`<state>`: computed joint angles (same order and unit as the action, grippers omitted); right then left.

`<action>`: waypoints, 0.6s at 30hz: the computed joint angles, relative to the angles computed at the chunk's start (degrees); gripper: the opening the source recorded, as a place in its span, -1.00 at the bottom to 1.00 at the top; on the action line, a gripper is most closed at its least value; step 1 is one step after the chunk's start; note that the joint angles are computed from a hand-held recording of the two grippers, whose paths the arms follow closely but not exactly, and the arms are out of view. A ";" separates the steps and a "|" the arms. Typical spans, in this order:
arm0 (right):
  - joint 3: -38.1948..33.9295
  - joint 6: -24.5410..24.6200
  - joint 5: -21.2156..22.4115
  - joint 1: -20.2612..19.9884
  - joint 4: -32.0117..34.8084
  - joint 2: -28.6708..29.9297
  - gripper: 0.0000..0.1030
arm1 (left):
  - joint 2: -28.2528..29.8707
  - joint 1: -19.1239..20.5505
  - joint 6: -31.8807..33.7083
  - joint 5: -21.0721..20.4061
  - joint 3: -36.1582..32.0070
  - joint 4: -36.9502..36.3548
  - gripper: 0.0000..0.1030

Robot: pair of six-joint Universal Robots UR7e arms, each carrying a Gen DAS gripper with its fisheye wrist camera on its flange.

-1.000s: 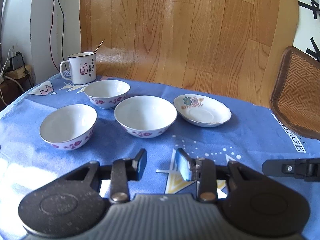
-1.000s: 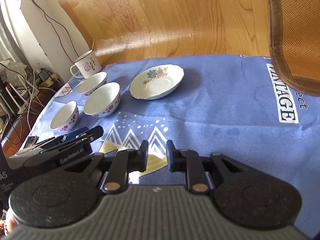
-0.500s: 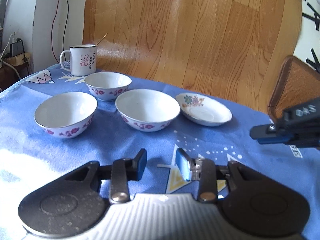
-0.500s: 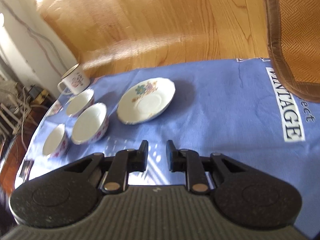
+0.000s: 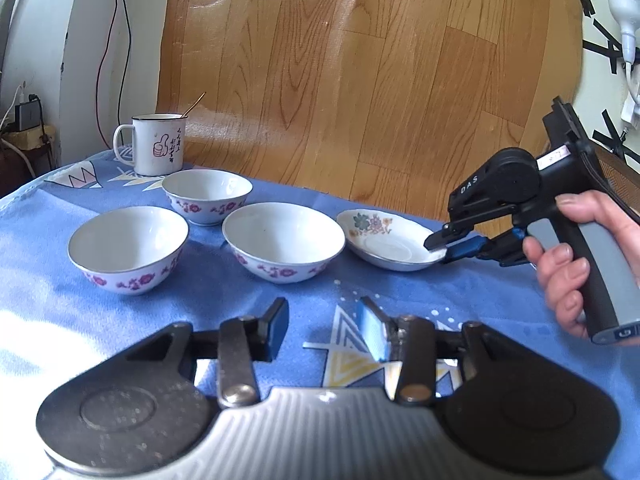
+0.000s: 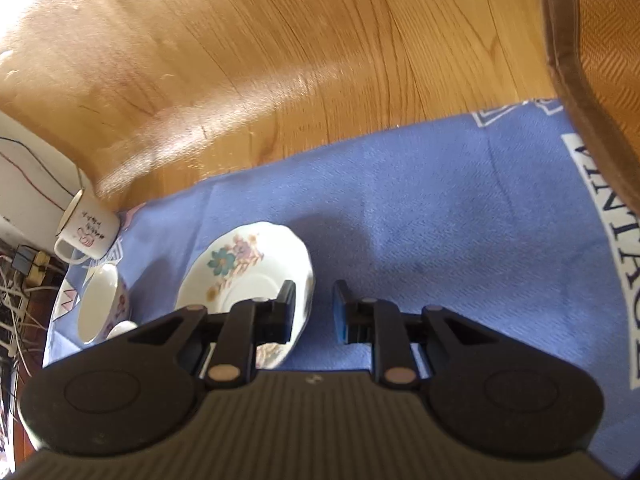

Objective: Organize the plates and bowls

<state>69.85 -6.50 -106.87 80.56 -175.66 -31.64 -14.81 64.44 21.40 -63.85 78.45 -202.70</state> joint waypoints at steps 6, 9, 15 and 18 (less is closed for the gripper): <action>3.77 -1.62 0.82 0.08 -1.89 -2.22 -0.85 | -0.12 0.08 -0.82 -0.02 -0.03 0.42 -0.25; 7.23 -1.53 2.09 -0.58 -2.16 -4.66 -0.85 | -0.28 0.12 -0.78 -0.34 0.22 0.42 -0.25; 19.19 -3.40 5.65 -2.33 -4.34 -12.14 -0.85 | -2.91 1.79 -2.62 -8.23 1.94 4.82 -0.06; 24.88 -2.86 8.41 -3.60 -5.34 -15.33 -0.84 | -3.74 1.93 -5.69 -10.61 1.21 9.73 -0.06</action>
